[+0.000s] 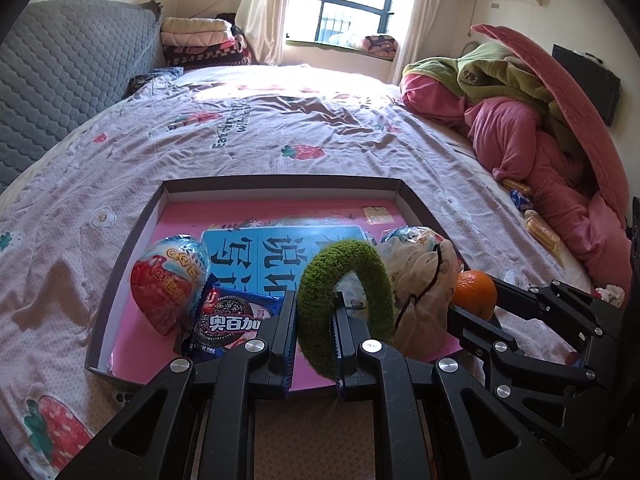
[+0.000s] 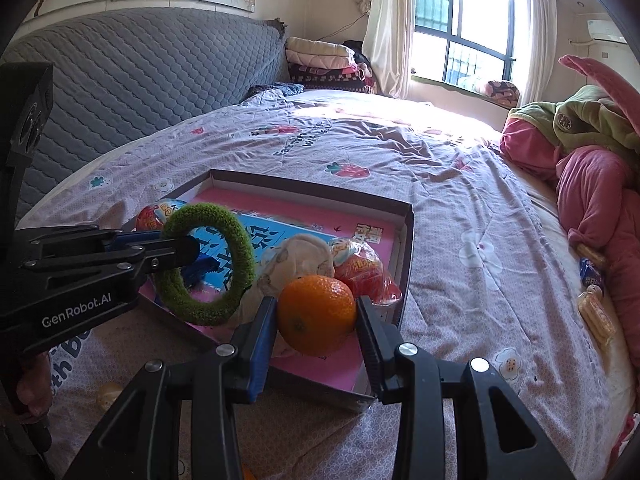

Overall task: Organize objects
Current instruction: 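Carry the green ring and orange over the tray with both tools, then lower the green ring into the tray while the right tool lowers the orange beside it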

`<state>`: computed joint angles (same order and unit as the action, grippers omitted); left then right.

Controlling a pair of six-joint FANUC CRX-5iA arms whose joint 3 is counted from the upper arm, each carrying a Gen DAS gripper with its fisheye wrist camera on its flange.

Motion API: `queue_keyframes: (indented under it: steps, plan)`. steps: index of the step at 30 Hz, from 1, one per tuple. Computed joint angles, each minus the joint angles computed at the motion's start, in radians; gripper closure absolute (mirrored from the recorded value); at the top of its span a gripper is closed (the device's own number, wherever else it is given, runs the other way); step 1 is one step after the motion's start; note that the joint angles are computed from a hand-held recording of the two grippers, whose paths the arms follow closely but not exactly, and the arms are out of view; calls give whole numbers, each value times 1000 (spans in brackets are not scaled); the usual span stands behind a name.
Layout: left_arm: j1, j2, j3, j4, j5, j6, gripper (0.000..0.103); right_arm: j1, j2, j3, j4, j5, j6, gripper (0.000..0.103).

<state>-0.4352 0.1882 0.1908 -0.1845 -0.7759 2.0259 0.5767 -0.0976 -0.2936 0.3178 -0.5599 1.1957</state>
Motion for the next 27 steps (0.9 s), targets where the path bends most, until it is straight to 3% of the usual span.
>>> queue_keyframes:
  steps: [27]
  plan:
    - [22,42,-28,85,12,-64,88,-17,56,34,-22,-38,-19,63]
